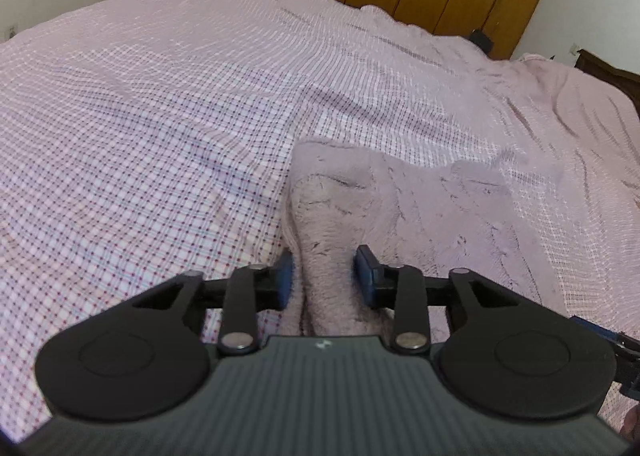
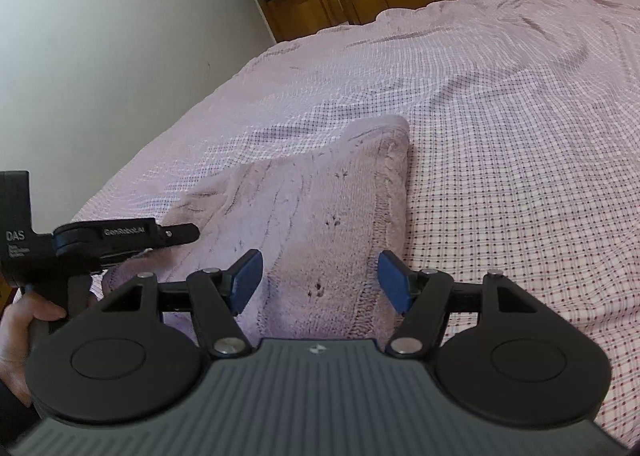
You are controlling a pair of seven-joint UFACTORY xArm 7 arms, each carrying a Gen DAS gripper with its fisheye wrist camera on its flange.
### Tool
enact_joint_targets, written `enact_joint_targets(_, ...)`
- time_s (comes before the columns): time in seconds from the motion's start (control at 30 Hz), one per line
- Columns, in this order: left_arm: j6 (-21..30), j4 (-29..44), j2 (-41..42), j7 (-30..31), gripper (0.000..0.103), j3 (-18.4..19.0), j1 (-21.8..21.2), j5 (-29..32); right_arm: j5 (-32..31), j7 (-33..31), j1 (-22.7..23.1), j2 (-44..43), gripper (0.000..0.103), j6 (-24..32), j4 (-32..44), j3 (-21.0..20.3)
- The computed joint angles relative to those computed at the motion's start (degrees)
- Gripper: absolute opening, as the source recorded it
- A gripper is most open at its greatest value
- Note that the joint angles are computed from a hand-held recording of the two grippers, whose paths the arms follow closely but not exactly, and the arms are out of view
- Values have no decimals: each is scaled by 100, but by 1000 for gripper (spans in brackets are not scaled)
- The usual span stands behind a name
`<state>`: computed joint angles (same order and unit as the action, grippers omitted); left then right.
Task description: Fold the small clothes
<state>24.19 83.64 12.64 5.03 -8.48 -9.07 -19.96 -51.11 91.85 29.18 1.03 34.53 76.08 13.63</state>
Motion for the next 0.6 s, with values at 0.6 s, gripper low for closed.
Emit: enact_joint_targets(0.6,1056,145,-123,-254,87,109,166,-293,1253,-1314,-72,465,93,-115,439,-307)
